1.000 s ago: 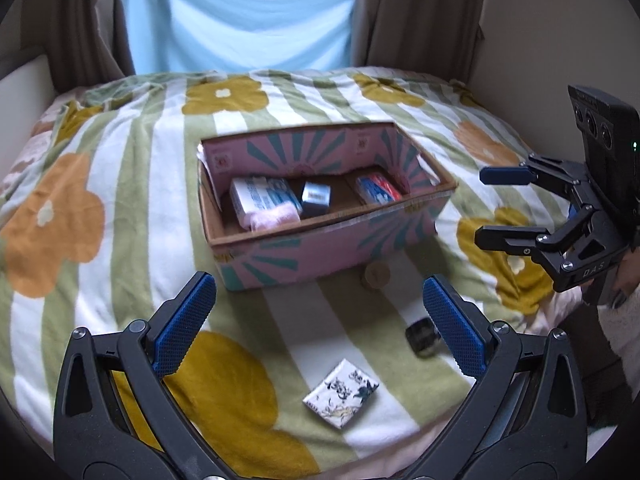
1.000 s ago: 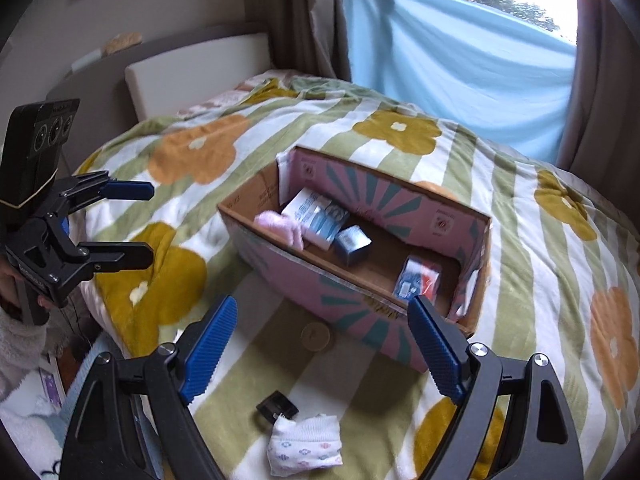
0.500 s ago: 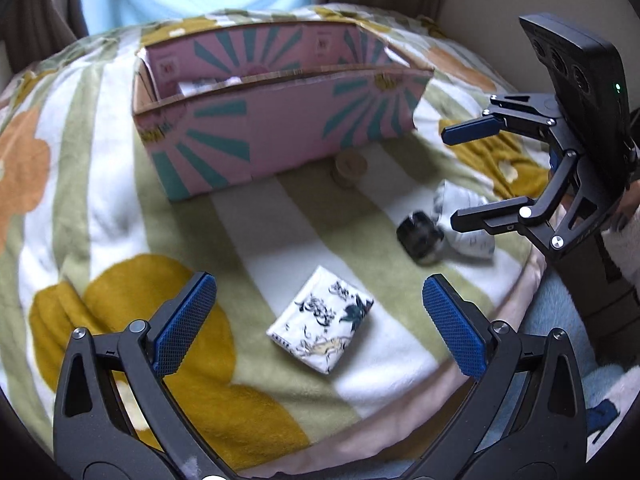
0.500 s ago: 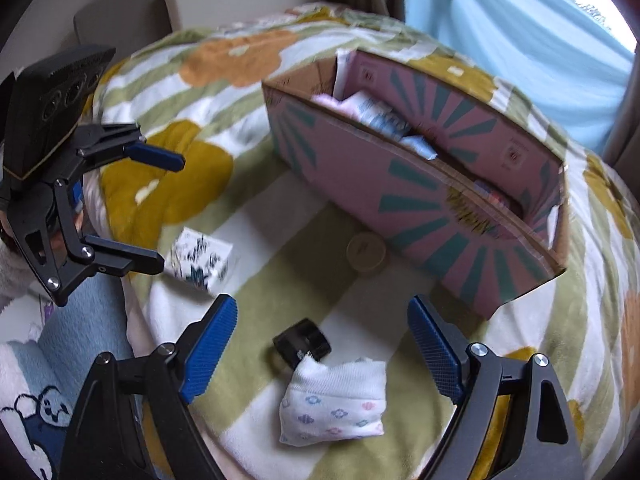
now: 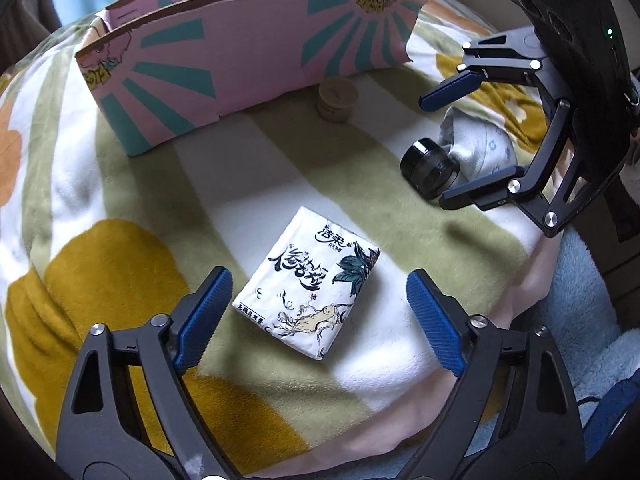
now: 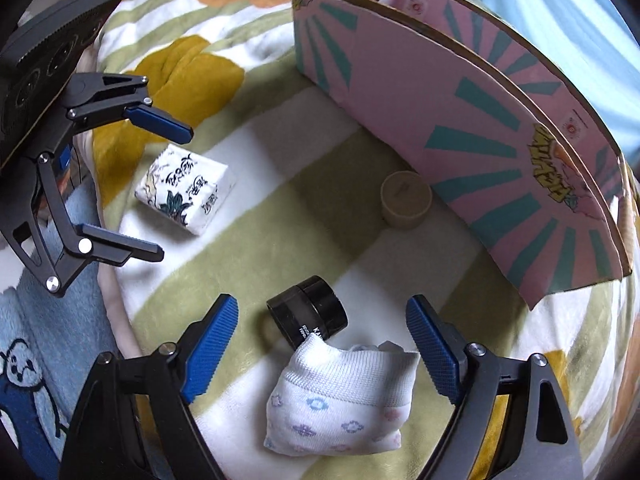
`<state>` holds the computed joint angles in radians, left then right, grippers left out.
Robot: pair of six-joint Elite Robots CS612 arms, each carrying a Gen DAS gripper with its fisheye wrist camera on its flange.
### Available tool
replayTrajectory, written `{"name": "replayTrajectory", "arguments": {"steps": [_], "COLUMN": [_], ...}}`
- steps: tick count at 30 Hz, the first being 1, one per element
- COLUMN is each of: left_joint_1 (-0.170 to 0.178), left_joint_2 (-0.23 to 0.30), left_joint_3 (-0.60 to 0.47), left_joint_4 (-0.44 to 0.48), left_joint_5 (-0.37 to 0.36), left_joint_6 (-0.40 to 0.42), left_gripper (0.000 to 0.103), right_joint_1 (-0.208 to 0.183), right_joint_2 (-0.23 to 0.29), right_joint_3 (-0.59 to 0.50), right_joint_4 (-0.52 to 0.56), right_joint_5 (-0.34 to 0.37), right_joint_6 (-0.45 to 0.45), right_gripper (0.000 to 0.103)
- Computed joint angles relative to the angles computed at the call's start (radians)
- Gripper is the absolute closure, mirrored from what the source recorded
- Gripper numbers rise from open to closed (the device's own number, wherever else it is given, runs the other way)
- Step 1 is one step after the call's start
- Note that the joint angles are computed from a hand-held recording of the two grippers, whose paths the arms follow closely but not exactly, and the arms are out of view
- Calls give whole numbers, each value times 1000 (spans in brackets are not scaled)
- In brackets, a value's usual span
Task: Organize objects
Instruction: 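Grasp the white tissue pack with left tool while right tool grasps the black jar, then carry tissue pack and black jar over the cardboard box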
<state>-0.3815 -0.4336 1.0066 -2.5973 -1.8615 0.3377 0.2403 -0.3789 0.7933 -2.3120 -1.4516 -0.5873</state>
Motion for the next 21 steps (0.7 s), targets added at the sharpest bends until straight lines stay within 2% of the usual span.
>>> {"name": "replayTrajectory", "arguments": {"steps": [4, 5, 7, 12, 16, 21], "left_joint_1": [1, 1, 1, 0, -3, -10], "left_joint_2": [1, 2, 3, 1, -3, -7], "left_joint_3": [2, 1, 0, 6, 12, 22], "left_joint_4": [-1, 1, 1, -16, -22, -37], "left_joint_5": [-1, 1, 7, 27, 37, 58], "left_joint_6": [0, 1, 3, 12, 30, 44], "left_gripper": [19, 24, 26, 42, 43, 44], "right_joint_1": [3, 5, 8, 8, 8, 7], "right_joint_2": [9, 12, 18, 21, 17, 7], "right_joint_3": [-23, -29, -40, -50, -40, -16], "right_joint_4": [45, 54, 72, 99, 84, 46], "right_joint_5": [-6, -16, -31, -26, -27, -27], "right_joint_6": [-40, -53, -73, -91, -104, -108], "right_gripper": [34, 37, 42, 54, 64, 64]}}
